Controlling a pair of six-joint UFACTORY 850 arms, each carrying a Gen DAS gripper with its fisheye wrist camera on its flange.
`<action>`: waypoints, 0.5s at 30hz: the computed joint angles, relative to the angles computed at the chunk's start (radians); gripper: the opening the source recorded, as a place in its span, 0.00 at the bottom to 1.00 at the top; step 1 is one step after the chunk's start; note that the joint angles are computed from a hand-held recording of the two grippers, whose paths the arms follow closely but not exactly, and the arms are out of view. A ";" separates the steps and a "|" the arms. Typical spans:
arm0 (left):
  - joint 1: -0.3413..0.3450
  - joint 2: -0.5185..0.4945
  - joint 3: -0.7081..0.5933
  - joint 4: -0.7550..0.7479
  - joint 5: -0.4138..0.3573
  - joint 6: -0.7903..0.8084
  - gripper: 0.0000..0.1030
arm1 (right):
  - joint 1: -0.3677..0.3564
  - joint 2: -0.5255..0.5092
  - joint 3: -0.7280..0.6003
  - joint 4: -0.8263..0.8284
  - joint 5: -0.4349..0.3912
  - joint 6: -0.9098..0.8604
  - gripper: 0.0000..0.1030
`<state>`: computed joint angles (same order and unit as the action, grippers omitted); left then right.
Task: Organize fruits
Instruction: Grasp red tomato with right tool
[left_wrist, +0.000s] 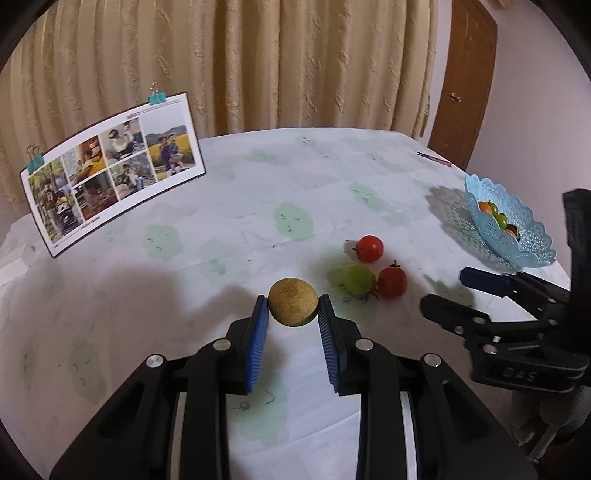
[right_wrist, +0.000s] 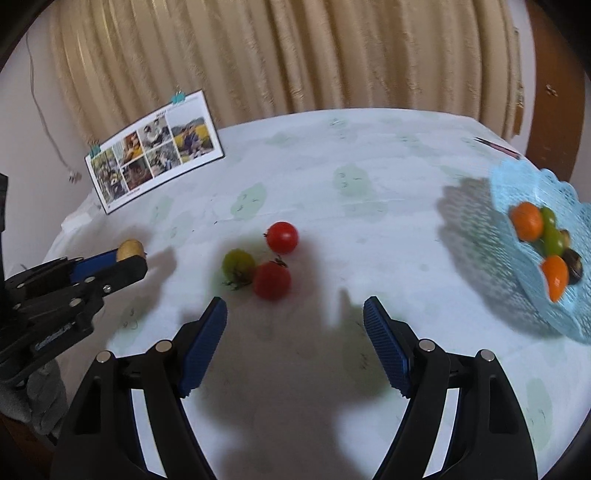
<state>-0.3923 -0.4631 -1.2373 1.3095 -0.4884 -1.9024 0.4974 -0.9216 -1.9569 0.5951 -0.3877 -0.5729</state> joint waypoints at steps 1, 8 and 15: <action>0.002 0.002 0.004 -0.001 0.002 -0.005 0.27 | 0.002 -0.009 -0.015 -0.009 -0.009 0.000 0.72; 0.015 0.016 0.025 0.005 0.008 -0.049 0.27 | 0.019 -0.104 -0.164 -0.140 -0.086 0.089 0.56; 0.015 0.022 0.032 0.016 0.006 -0.071 0.27 | 0.020 -0.174 -0.276 -0.157 -0.158 0.109 0.44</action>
